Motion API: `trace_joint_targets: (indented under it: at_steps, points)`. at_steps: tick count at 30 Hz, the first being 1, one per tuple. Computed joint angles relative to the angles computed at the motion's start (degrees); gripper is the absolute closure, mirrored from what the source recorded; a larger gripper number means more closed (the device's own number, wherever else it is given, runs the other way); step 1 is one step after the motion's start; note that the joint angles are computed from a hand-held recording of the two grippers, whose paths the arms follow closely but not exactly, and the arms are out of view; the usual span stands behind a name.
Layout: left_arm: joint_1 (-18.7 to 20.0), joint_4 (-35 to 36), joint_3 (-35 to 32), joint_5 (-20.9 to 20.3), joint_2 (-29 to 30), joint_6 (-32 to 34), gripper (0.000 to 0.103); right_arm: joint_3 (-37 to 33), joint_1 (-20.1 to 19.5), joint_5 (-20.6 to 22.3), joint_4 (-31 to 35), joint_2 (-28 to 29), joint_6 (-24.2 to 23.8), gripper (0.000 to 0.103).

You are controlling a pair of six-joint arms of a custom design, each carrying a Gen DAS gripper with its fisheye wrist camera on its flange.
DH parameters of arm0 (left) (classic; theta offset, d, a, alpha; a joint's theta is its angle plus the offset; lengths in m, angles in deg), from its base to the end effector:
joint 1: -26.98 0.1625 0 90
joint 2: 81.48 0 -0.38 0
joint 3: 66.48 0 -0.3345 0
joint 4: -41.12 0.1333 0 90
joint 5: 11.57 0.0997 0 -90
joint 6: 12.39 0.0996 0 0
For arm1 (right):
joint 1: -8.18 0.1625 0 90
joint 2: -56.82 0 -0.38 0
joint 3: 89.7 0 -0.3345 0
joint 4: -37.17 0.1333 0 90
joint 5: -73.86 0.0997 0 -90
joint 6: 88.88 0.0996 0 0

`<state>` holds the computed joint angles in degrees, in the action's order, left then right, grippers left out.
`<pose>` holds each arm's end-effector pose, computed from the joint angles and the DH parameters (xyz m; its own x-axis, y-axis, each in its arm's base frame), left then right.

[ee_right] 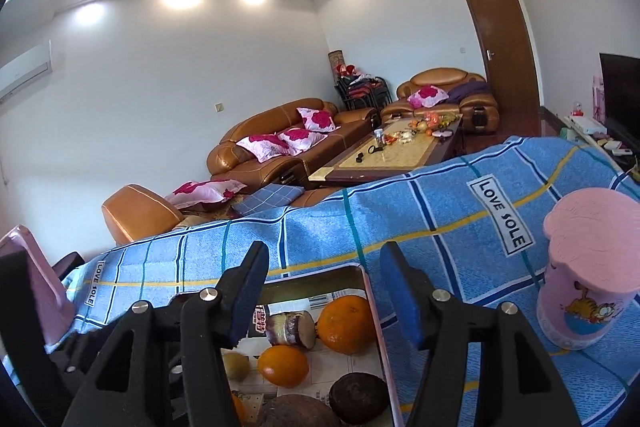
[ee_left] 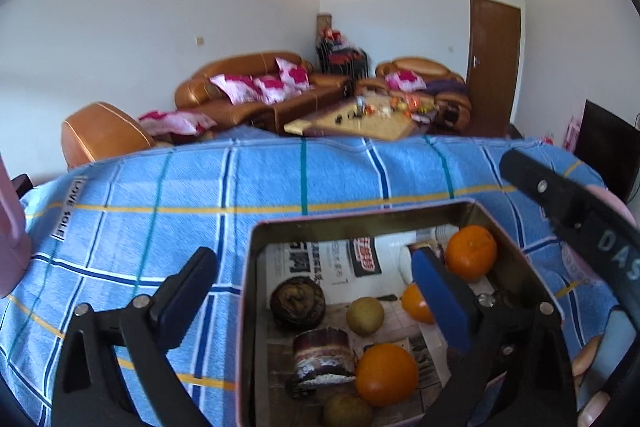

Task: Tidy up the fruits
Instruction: 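Lift both open grippers away from the tray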

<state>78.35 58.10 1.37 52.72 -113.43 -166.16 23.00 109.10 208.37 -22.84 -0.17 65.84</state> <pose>-0.2167 -0.5540 0.0357 -0.5580 0.5964 -0.5770 0.8299 0.4005 -0.3885 0.1521 -0.4532 0.1107 -0.7590 0.5299 0.3783 -0.3427 0.1689 -0.9241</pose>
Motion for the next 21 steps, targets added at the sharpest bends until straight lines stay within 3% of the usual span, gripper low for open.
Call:
trace_joint_targets:
  at_steps: [8,15,21]
  points:
    - [0.0,-7.2,7.1,-1.7,-4.9,1.3,0.0,3.5,1.1,-2.2,-11.4,1.7,-9.5,0.042]
    - [0.3,-12.3,12.9,-1.2,-8.8,2.1,0.0,3.1,3.7,0.2,-14.0,4.9,-16.2,0.042]
    - [0.2,-13.3,16.1,-1.2,-11.2,2.4,0.0,5.3,6.3,1.9,-20.1,6.6,-21.1,0.042]
